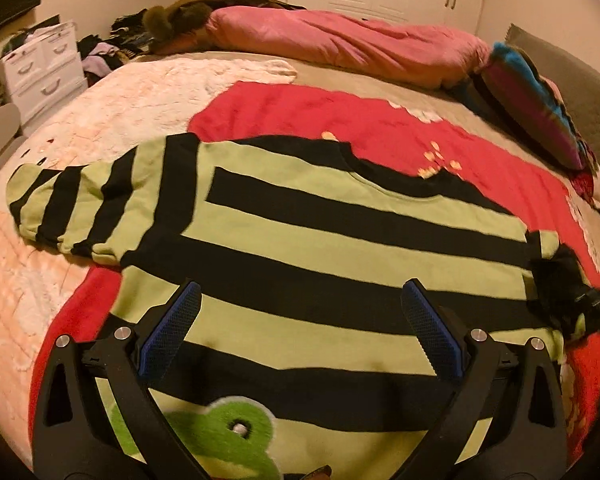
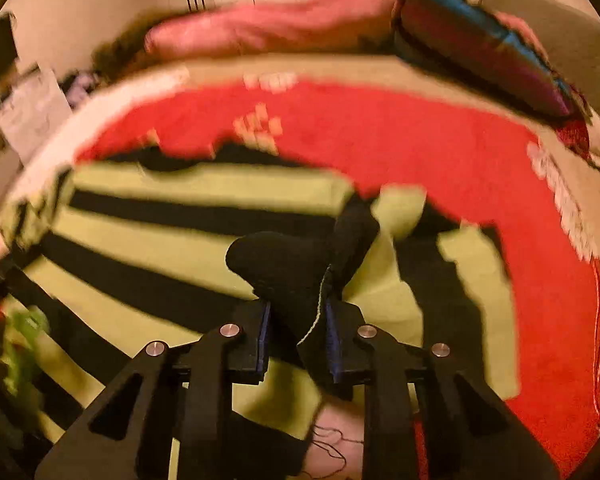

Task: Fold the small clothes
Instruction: 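Carry the held sleeve across the sweater body toward the left gripper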

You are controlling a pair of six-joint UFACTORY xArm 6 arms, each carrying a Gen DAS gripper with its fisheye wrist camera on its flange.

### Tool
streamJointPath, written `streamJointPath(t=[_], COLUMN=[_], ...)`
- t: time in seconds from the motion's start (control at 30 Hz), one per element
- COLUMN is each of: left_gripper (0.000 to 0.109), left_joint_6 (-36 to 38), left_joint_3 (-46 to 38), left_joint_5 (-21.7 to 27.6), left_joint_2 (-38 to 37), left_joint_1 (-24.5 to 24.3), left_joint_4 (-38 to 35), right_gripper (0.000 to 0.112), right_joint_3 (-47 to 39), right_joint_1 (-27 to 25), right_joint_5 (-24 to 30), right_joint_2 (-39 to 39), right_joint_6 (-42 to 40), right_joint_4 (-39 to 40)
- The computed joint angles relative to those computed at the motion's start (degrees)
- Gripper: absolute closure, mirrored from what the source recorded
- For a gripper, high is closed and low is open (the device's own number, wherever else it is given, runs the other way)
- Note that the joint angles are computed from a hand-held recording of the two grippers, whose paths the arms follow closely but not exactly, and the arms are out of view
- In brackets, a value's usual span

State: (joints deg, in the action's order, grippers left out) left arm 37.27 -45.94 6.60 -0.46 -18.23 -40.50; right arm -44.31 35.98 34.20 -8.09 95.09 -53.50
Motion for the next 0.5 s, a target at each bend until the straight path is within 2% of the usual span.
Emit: streamJointPath(t=[0.07, 0.17, 0.3, 0.33, 0.37, 0.4, 0.43, 0.5], left_gripper=[0.015, 0.015, 0.015, 0.015, 0.015, 0.015, 0.015, 0.015], left_joint_6=[1.2, 4.2, 9.3, 10.1, 10.4, 10.4, 10.1, 9.6], left_joint_3=[-0.6, -1.4, -2.4, -2.6, -2.8, -2.9, -3.0, -3.2], left_joint_5=[1.0, 3.3, 6.5, 7.0, 7.4, 7.5, 7.6, 7.9], left_joint_2=[0.2, 0.3, 0.4, 0.5, 0.7, 0.9, 1.2, 1.6], left_joint_1=[0.4, 0.8, 1.2, 1.3, 1.5, 1.6, 1.7, 1.8], left_joint_4=[-1.8, -5.6, -11.9, -13.0, -13.4, -13.4, -13.1, -12.6], right_gripper=[0.091, 0.091, 0.091, 0.088, 0.083, 0.072, 0.067, 0.055], right_joint_3=[-0.1, -2.5, -9.5, -11.1, -13.5, -14.7, -15.7, -15.8], right_joint_1=[-0.9, -2.9, -6.6, -6.8, -7.3, -7.5, -7.4, -7.0], right_joint_5=[-5.2, -13.6, -26.6, -28.4, -31.2, -33.0, -34.1, -33.0], right_joint_2=[-1.8, -0.4, 7.1, 8.7, 11.3, 13.0, 14.8, 15.0], right_joint_6=[3.5, 8.1, 18.0, 18.8, 20.0, 18.8, 15.2, 14.5], right_joint_4=[-4.5, -9.2, -17.1, -17.5, -18.4, -17.0, -13.2, -11.7])
